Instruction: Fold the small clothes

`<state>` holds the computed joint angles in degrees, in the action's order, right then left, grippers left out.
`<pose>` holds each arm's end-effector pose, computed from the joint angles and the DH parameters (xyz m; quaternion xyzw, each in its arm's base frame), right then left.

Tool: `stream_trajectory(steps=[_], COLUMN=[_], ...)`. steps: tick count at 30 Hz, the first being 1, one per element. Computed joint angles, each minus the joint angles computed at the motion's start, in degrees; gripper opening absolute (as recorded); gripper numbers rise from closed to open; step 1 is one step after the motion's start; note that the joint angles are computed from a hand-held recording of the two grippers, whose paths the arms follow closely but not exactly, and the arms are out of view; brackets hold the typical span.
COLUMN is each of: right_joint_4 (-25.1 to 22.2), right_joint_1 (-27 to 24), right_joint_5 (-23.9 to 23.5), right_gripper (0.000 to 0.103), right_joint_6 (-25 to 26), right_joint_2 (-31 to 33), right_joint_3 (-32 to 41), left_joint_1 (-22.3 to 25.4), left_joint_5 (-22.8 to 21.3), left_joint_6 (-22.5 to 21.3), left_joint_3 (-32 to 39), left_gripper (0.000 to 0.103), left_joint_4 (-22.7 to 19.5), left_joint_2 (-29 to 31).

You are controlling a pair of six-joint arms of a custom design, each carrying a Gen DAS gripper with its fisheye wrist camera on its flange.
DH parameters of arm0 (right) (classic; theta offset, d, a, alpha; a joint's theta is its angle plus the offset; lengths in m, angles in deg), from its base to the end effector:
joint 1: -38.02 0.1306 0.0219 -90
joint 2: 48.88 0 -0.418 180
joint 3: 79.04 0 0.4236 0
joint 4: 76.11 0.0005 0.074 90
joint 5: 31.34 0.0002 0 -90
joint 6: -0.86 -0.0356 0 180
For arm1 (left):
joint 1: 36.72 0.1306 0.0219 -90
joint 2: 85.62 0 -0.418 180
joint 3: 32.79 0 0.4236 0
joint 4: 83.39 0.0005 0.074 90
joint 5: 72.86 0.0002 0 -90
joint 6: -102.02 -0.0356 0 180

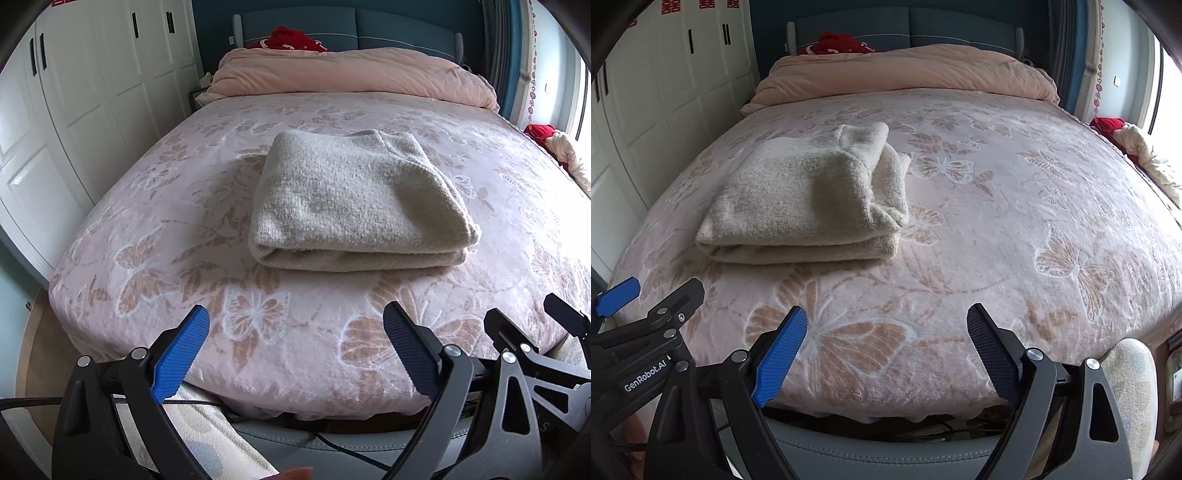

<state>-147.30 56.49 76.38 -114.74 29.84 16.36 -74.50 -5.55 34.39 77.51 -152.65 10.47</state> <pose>0.3910 0.1186 0.5741 0.1054 0.9363 -0.0230 0.3342 0.4333 -0.3191 0.5625 0.0668 0.9347 0.0148 0.3488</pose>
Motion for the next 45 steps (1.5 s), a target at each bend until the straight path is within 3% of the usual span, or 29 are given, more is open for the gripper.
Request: stream_trajectory(steps=[45], right_joint_4=[-0.6], right_joint_1=[0.2], right_joint_5=[-0.1], right_gripper=[0.086], right_joint_6=[-0.7], right_joint_2=[0.3], right_joint_3=[-0.2], left_joint_1=[-0.4], left_joint_5=[-2.3], left_joint_6=[-0.4], left_joint_3=[-0.4], left_gripper=[0.088], left_joint_4=[0.3], left_joint_2=[0.1])
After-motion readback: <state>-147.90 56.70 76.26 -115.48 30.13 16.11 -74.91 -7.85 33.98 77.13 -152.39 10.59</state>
